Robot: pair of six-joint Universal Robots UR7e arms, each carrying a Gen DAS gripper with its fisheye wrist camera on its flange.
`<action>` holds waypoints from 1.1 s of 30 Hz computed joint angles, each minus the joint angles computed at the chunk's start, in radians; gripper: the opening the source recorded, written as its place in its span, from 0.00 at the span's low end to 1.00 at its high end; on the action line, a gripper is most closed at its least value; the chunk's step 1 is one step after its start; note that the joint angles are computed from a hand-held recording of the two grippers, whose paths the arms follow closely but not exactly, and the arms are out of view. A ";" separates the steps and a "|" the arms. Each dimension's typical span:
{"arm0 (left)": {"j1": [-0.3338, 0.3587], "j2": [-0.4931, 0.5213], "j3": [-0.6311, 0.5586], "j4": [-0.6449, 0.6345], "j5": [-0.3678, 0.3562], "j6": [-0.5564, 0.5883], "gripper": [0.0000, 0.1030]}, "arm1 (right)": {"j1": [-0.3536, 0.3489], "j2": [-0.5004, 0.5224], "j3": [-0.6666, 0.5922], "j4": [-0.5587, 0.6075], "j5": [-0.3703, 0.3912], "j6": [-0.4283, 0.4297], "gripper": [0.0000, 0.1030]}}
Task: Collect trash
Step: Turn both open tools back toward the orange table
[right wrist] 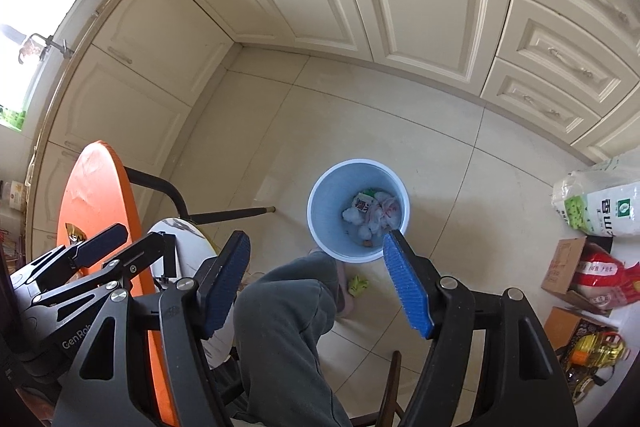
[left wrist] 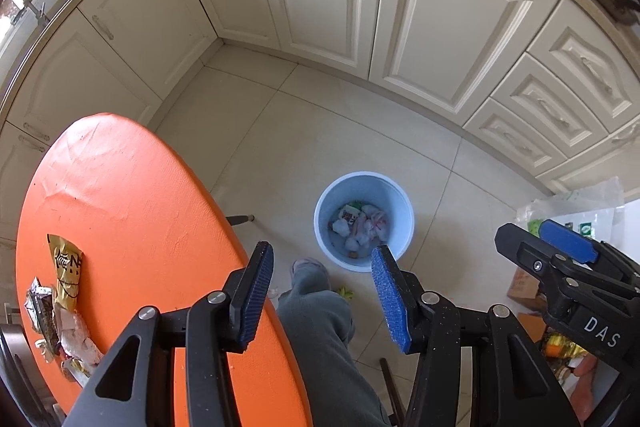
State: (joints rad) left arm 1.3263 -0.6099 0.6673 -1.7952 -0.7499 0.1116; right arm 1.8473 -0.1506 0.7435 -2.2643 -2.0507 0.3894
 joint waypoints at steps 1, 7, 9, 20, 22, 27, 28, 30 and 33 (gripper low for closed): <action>-0.002 -0.015 0.020 -0.006 -0.003 -0.003 0.46 | 0.003 -0.003 0.005 0.000 -0.001 -0.001 0.69; -0.019 -0.122 0.166 -0.059 -0.003 -0.014 0.46 | 0.026 -0.028 0.049 -0.015 -0.011 -0.014 0.69; -0.027 -0.164 0.221 -0.090 0.001 -0.010 0.46 | 0.036 -0.039 0.066 -0.024 -0.018 -0.019 0.69; -0.060 -0.429 0.526 -0.217 0.022 -0.013 0.49 | 0.115 -0.059 0.120 -0.074 -0.044 -0.046 0.73; -0.063 -0.472 0.564 -0.227 0.024 -0.019 0.50 | 0.135 -0.056 0.121 -0.083 -0.048 -0.057 0.77; -0.060 -0.578 0.637 -0.241 0.030 -0.046 0.53 | 0.180 -0.036 0.103 -0.090 -0.060 -0.082 0.84; -0.059 -0.601 0.652 -0.246 0.034 -0.051 0.54 | 0.187 -0.034 0.101 -0.091 -0.061 -0.088 0.84; -0.053 -0.636 0.669 -0.249 0.041 -0.057 0.54 | 0.205 -0.018 0.079 -0.079 -0.062 -0.094 0.85; -0.046 -0.693 0.696 -0.236 0.048 -0.079 0.55 | 0.229 0.016 0.029 -0.053 -0.055 -0.102 0.86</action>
